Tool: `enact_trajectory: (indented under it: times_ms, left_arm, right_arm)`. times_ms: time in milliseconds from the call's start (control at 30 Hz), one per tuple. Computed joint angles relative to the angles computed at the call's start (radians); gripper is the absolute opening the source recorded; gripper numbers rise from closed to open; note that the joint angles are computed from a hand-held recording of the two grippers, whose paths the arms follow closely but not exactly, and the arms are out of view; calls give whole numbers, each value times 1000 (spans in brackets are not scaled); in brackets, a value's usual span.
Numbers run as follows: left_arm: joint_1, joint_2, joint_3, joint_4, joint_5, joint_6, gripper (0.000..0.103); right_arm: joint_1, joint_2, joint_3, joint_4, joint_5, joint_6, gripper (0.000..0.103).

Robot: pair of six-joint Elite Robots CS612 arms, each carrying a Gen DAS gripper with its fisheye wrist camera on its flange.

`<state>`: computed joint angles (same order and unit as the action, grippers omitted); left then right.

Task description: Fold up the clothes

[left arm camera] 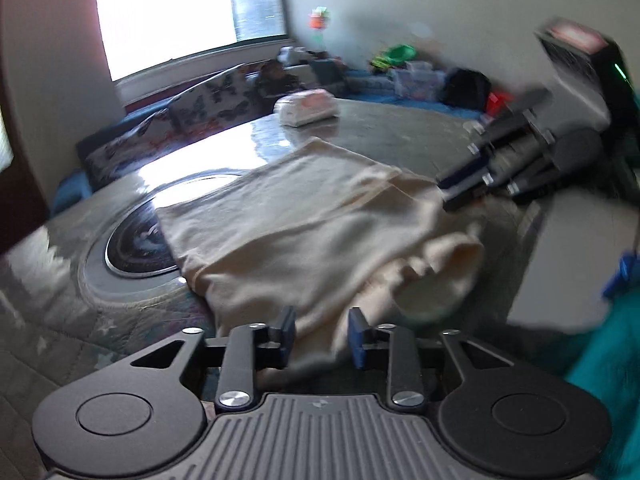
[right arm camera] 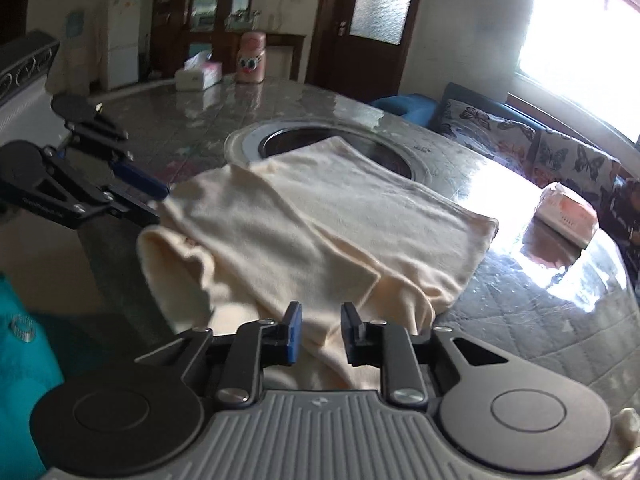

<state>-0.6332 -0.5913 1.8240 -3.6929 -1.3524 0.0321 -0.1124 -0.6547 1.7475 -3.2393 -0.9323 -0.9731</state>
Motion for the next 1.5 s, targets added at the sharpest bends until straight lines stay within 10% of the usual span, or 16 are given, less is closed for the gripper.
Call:
enact_trajectory:
  times_ms: [400, 533, 733, 1000, 1167, 1400, 1500]
  left_arm:
    - [-28, 59, -50, -62, 29, 162, 37]
    - [-17, 60, -63, -68, 9, 141, 12]
    - [14, 55, -99, -76, -34, 49, 9]
    - [39, 55, -123, -34, -76, 18, 14]
    - [23, 51, -80, -61, -32, 95, 49]
    - [7, 65, -74, -14, 65, 159, 49]
    - [15, 63, -73, -4, 55, 152, 22]
  right_arm:
    - [-2, -31, 60, 35, -33, -227, 45]
    - [0, -22, 67, 11, -24, -279, 53]
    - [7, 3, 41, -17, 24, -289, 53]
    - [27, 14, -66, 201, 44, -156, 14]
    - [19, 8, -106, 291, 90, -80, 12]
    - [21, 9, -121, 286, 107, -45, 11]
    - [22, 10, -114, 259, 103, -31, 10]
